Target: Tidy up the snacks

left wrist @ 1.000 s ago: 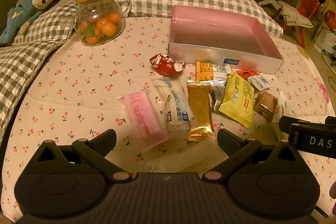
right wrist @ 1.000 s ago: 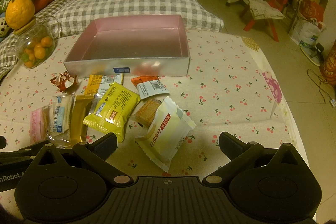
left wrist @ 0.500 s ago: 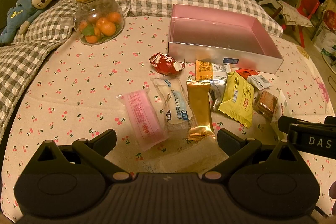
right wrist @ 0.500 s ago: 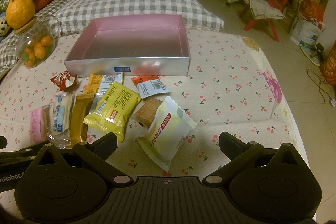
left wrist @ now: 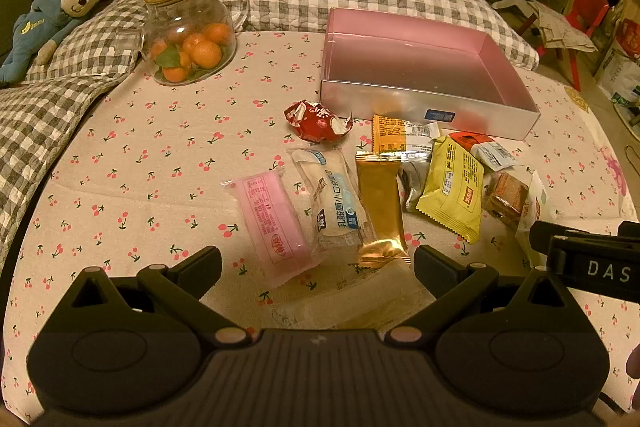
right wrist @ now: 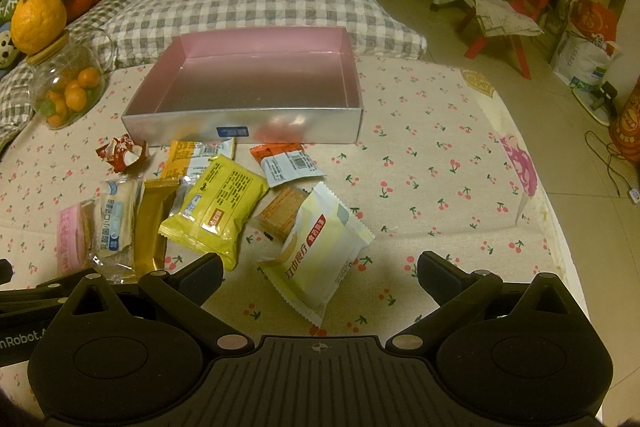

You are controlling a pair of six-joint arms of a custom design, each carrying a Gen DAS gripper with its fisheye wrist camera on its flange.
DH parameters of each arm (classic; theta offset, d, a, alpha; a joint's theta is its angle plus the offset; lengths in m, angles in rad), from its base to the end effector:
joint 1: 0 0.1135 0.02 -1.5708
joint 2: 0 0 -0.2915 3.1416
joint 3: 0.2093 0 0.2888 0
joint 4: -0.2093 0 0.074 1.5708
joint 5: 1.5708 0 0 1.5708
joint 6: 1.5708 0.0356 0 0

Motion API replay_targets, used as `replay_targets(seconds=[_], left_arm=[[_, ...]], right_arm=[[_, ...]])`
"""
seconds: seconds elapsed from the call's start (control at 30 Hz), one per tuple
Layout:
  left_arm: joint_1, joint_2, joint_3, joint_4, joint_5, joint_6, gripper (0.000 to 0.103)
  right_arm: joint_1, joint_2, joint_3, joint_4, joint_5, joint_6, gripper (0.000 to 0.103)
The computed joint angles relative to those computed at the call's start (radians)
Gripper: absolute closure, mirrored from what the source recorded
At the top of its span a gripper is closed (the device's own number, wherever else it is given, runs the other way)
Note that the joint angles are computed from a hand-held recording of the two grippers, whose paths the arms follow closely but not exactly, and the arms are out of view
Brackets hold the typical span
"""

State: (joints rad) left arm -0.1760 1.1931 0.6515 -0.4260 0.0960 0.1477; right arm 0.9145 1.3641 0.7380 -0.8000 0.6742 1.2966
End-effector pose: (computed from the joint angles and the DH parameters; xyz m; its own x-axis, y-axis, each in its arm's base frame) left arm 0.2432 -0.0467 0.2001 -0.7684 0.2855 -0.5727 0.3447 0.9387 0.0054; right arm 0.1634 0.1757 0.1811 -0.7064 0.3153 -0.6337 0.4286 0.9031 -0.0285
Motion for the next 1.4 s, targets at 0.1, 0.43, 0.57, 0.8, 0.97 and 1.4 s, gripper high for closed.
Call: replay_targets(seconds=[0.1,0.43,0.57,0.8,0.97,1.4], left_arm=[[0.001,0.002,0.001,-0.001,0.001,0.001,0.0],[0.013,0.023,0.019,-0.007,-0.014,0.036,0.0],[0.035,0.05,0.052,-0.021,-0.006,0.069,0.001],[0.081,0.126,0.13,-0.047,0.041,0.127,0.001],[0.1,0.182,0.188,-0.1,0.087,0.201,0.001],[0.168,0.39,0.35,-0.392,0.335,0.473,0.019]], right_arm=[[-0.001,-0.001,0.0,0.0,0.0,-0.001,0.0],[-0.007,-0.008,-0.005,0.003,-0.005,-0.018,0.0],[-0.036,-0.048,-0.021,0.026,-0.057,-0.085,0.0],[-0.141,-0.137,-0.031,0.07,-0.18,-0.209,0.0],[-0.226,-0.166,-0.036,0.09,-0.26,-0.277,0.0],[-0.421,-0.185,-0.143,0.211,-0.468,-0.262,0.0]])
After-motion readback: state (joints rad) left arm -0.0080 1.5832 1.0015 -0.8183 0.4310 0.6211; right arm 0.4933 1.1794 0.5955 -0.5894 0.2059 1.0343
